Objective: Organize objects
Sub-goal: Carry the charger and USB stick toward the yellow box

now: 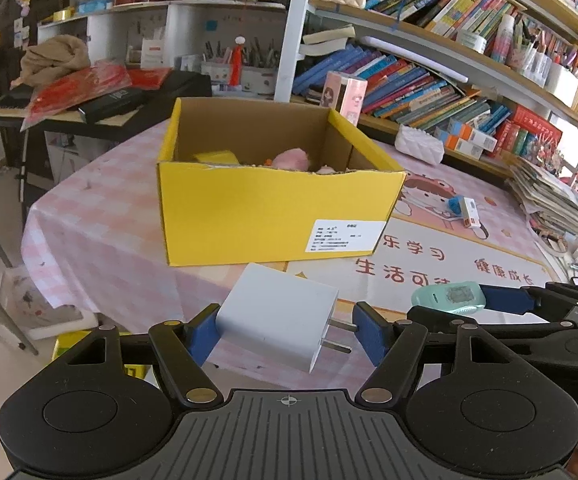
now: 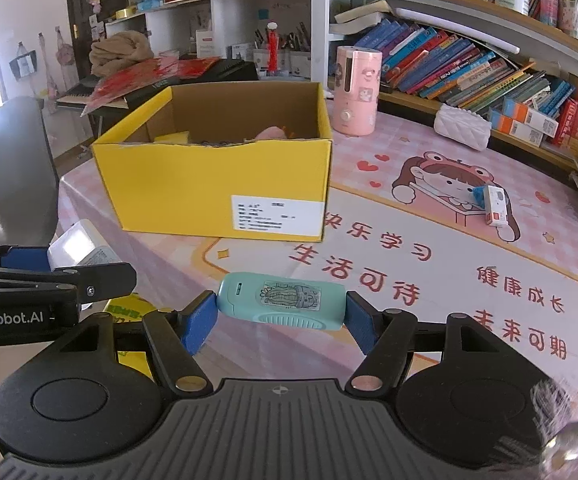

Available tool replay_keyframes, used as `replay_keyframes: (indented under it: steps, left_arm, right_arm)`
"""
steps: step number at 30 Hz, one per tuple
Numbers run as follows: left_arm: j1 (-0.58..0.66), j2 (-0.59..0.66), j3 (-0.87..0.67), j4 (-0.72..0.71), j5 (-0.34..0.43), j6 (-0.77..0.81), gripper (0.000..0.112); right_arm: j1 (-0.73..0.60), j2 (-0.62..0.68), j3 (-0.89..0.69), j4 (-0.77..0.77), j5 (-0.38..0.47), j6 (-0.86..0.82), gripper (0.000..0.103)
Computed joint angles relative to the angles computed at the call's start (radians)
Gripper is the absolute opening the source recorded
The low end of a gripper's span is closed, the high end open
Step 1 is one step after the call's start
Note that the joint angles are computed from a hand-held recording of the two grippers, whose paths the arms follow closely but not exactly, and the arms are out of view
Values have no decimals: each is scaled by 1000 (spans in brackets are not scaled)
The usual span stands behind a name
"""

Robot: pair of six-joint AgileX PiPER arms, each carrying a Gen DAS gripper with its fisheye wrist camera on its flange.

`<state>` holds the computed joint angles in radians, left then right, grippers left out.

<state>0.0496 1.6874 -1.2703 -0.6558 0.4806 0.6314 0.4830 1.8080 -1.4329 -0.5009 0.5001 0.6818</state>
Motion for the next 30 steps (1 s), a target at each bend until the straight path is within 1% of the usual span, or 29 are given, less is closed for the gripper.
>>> replay_keyframes:
  steps: [6,13,16,19,24,27,30]
  left_arm:
    - [25,-14,16,-53,-4,62,71]
    - [26,7,-15,-70,-15,52,71]
    - [18,32,-55,-51,-26,27,71]
    - [4,66,-124,1,-43,-29,71]
    - [-21,150,-288,111,-64,-166,71]
    - [-43,225,-416,222,-62,-283,71]
    - [-65,308,-552,347,-39,-412,71]
  right_arm:
    - [28,3,-13,-33,14,36,67]
    - [25,30,-56,-21,15,-2,67]
    - [8,48,-86,-8,-4,-38,67]
    - [-15,75,-132,-2,-39,-75,67]
    - [-67,153,-283,48,-80,-195,67]
    - [-108,218,-408,128,-91,-315,67]
    - [-150,305,-571,249,-68,-455,67]
